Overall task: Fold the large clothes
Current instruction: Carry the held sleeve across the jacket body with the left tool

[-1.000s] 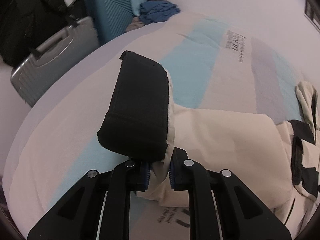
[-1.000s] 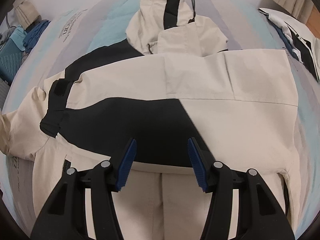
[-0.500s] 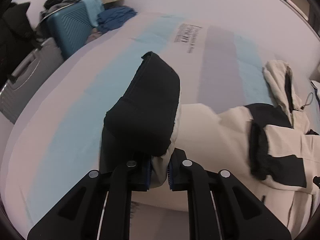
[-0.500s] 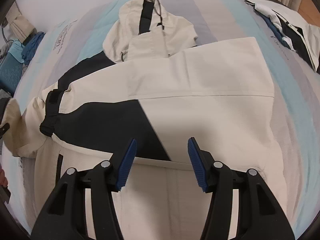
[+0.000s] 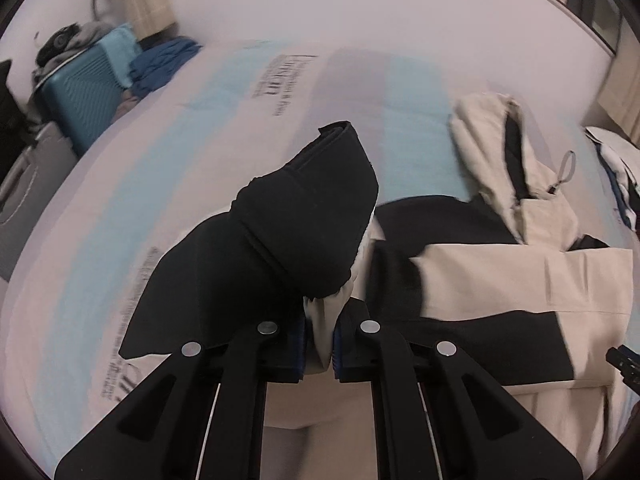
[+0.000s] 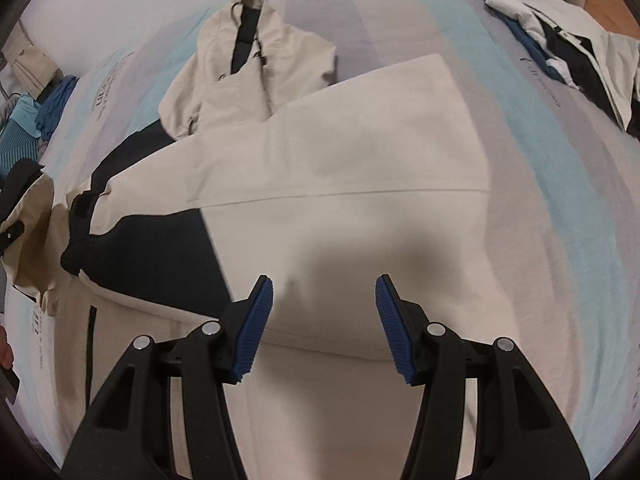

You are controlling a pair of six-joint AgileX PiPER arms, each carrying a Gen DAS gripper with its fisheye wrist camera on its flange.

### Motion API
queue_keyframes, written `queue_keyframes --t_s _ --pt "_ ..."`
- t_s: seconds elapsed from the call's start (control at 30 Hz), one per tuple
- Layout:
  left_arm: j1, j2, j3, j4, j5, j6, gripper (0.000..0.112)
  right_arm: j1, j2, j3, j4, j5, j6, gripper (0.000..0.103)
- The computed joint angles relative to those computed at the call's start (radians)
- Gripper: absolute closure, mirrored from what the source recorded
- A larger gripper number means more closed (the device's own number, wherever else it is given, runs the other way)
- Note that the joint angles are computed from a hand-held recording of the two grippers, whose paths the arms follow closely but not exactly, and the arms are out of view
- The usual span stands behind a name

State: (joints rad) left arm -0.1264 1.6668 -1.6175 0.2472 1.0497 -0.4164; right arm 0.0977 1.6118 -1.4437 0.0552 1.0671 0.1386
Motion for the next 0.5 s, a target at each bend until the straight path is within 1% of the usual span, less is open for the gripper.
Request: queue_keyframes --t_s 0.07,0.27,0.4,0.5 --pt "-0.046 0.019 -0.023 0.012 0.009 -0.03 0.105 -0.033 -0.01 0.003 0.01 -0.01 -0.021 0.052" --pt "-0.182 0.096 -0.115 0.034 0.043 -0.105 0.105 -0.152 -0.018 0.007 0.091 0.004 -0.128 0.052" --pt "-0.265 0.175 -0.237 0.037 0.088 -0.127 0.105 -0.229 -0.031 0.017 0.141 0.028 -0.19 0.052" --pt "-0.321 0.249 -0.359 0.036 0.132 -0.133 0.105 -0.277 -0.039 0.024 0.171 0.047 -0.24 0.052"
